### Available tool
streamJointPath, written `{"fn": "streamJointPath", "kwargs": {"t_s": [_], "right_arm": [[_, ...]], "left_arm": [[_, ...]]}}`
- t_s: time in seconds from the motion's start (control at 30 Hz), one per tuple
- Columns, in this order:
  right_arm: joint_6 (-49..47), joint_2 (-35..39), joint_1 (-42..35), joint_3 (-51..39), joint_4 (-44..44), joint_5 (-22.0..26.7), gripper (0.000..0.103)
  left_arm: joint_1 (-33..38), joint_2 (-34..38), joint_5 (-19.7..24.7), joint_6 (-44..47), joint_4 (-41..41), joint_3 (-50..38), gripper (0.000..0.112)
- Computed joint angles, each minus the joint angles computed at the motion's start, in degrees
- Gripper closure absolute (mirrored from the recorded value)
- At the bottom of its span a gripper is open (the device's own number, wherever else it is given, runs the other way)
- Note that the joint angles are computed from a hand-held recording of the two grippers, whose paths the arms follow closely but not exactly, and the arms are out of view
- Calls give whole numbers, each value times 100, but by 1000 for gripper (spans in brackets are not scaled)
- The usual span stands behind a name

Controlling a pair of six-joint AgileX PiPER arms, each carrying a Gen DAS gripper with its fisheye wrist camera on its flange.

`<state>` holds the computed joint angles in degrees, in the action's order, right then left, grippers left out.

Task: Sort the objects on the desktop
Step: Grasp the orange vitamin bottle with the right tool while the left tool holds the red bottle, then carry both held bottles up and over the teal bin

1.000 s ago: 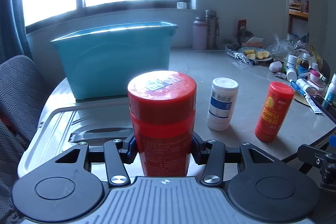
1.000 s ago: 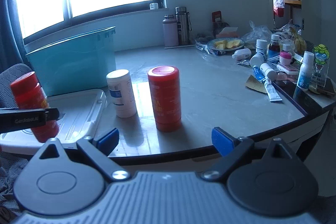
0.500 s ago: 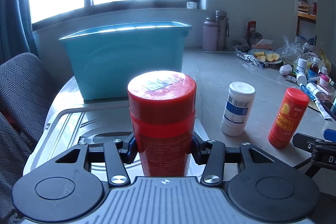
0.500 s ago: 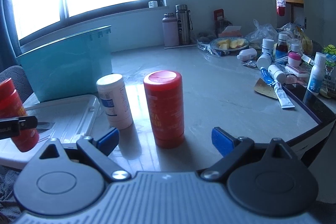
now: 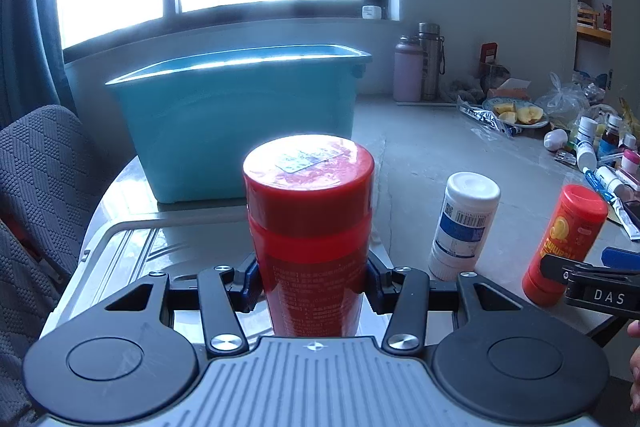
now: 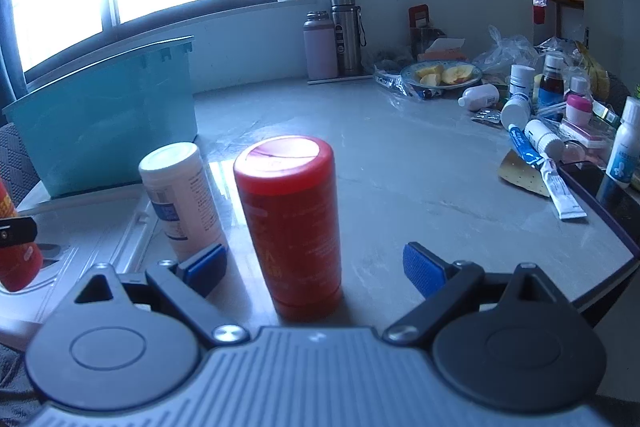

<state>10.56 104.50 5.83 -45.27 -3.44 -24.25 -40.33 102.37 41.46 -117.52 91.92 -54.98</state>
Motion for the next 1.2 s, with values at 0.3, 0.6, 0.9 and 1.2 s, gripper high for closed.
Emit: {"fn": "streamJointPath", "kwargs": {"t_s": [0.3,0.6,0.9,1.2], "right_arm": [[-384,191,122,-295,-55,40,54],[-1078,-445,371,354,650,-46,54],[-2583,-1747,1390,1418,2727,-44,54],[-4719,-2429,3166,1519,5742,-311,54]], "left_arm": [[61,0,64,77,-133,-62,62],[-156,-557,299,-146,-94,512,62],[-827,-1952,763,-196,-512,1903,62],[-1468,-3660,1625,537,-1404,2879,62]]}}
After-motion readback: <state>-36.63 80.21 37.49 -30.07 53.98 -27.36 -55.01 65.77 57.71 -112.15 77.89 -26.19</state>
